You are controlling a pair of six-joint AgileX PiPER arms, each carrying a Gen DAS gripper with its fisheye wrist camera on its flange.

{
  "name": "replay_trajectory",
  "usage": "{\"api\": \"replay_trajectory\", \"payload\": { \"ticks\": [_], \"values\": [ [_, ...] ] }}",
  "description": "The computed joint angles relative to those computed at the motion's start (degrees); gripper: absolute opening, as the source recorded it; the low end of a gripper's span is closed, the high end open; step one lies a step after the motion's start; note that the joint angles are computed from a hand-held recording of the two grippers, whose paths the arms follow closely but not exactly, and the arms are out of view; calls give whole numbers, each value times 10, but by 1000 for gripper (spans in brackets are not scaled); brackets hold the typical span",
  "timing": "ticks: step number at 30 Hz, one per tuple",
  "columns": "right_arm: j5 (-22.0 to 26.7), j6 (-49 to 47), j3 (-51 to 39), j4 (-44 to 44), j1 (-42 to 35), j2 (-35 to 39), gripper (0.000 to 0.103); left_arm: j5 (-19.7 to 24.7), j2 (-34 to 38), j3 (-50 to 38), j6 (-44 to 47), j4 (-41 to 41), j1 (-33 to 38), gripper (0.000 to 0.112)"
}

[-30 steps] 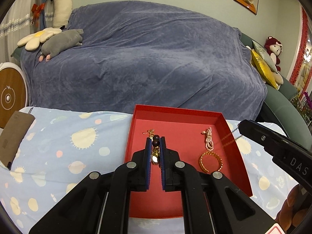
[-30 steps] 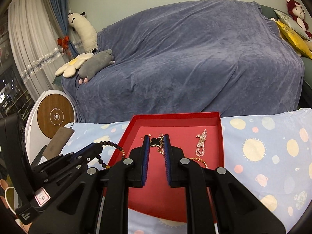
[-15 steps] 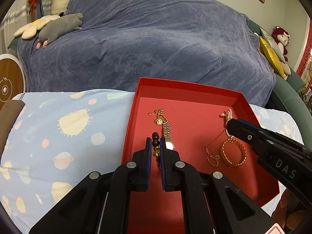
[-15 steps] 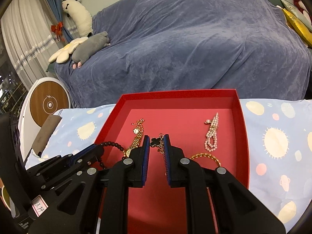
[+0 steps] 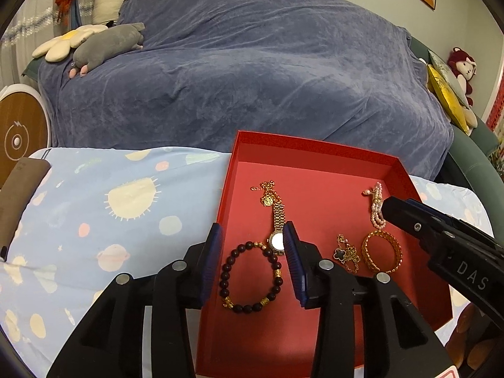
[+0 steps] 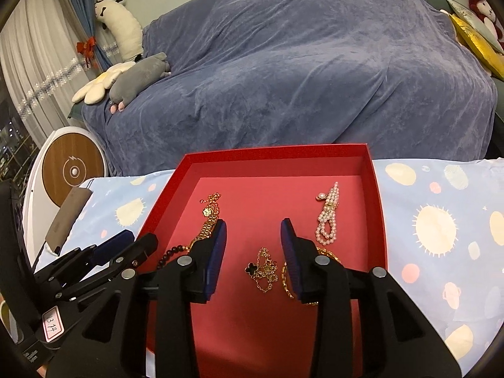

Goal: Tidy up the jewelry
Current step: 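Lower bracelet and chain into the red box and open both tools, then move both tools back over the rings lying on the bedspread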

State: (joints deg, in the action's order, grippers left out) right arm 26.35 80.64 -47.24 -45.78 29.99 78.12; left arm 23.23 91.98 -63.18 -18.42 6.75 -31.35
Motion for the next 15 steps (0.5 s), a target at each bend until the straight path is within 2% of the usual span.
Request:
{"api": "replay_trajectory", "payload": {
  "ticks": [5, 7, 10, 12, 15],
  "values": [
    [72, -4, -16, 7, 51, -39, 35, 29, -37, 1, -17, 22, -7, 39],
    [110, 15, -18, -3, 82, -60, 38, 42, -59, 4, -20, 24, -10, 41],
    [165, 37, -13, -6, 139, -97, 41, 60, -105, 23, -14, 21, -13, 48],
    [222, 56, -13, -18, 193, -112, 41, 63, -147, 54, -24, 38, -18, 56],
    [308, 107, -4, -38, 289, -133, 41, 72, -206, 106, -62, 86, -34, 56]
  ]
}}
